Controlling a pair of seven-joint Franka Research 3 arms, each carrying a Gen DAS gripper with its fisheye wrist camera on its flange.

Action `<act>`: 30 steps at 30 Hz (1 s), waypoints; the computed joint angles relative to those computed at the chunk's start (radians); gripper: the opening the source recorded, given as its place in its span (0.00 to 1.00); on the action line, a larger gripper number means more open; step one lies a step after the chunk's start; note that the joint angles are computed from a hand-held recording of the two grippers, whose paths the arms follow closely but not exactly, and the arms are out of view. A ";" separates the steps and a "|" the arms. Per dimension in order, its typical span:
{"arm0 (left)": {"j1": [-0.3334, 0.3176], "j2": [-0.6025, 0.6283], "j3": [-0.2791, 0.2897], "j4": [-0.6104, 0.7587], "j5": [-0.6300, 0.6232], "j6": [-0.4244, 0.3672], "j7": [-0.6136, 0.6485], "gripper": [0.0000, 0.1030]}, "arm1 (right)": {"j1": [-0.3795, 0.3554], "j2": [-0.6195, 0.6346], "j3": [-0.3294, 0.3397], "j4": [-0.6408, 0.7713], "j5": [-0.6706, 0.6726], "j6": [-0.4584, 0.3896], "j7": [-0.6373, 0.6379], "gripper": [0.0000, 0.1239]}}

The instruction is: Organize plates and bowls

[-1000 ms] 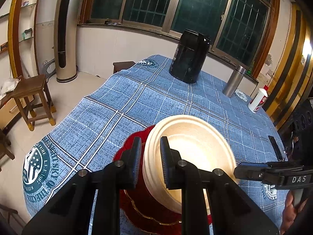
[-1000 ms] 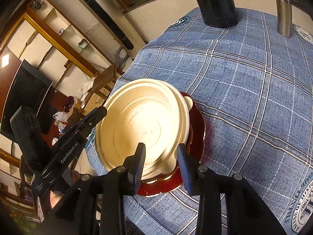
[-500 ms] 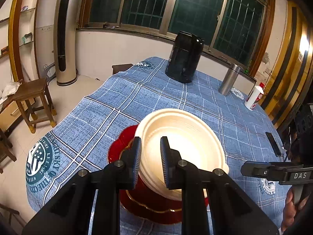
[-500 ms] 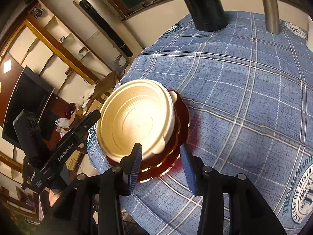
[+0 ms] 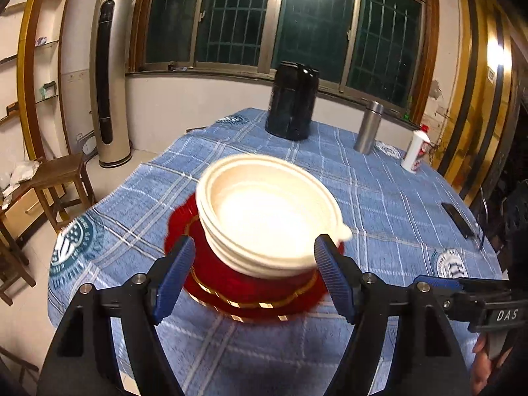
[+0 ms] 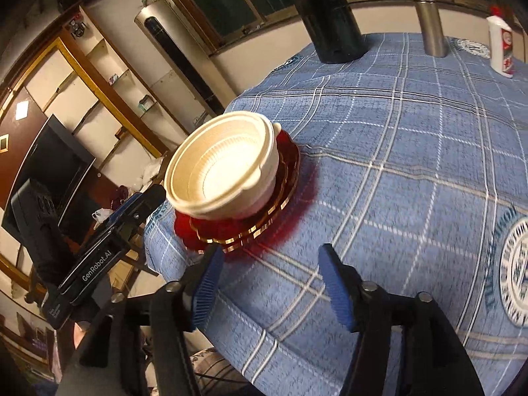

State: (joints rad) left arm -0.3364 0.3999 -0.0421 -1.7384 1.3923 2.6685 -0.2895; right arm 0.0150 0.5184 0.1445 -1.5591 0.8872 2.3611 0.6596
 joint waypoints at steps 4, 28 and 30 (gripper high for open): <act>-0.035 0.006 -0.008 0.001 0.015 -0.076 0.010 0.73 | -0.003 -0.058 0.009 -0.121 0.077 0.127 -0.080 0.54; -0.100 -0.043 -0.071 -0.091 0.196 -0.377 -0.117 1.00 | 0.105 -0.270 0.003 -0.426 0.585 0.494 -0.596 0.68; -0.104 -0.033 -0.078 -0.078 0.163 -0.412 -0.074 1.00 | 0.113 -0.273 -0.008 -0.430 0.615 0.488 -0.614 0.68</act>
State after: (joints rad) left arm -0.4407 0.3667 -0.1200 -1.8164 1.5553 2.2564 -0.3633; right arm 0.1283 0.2452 0.1368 -1.9887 1.5022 2.8495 0.0453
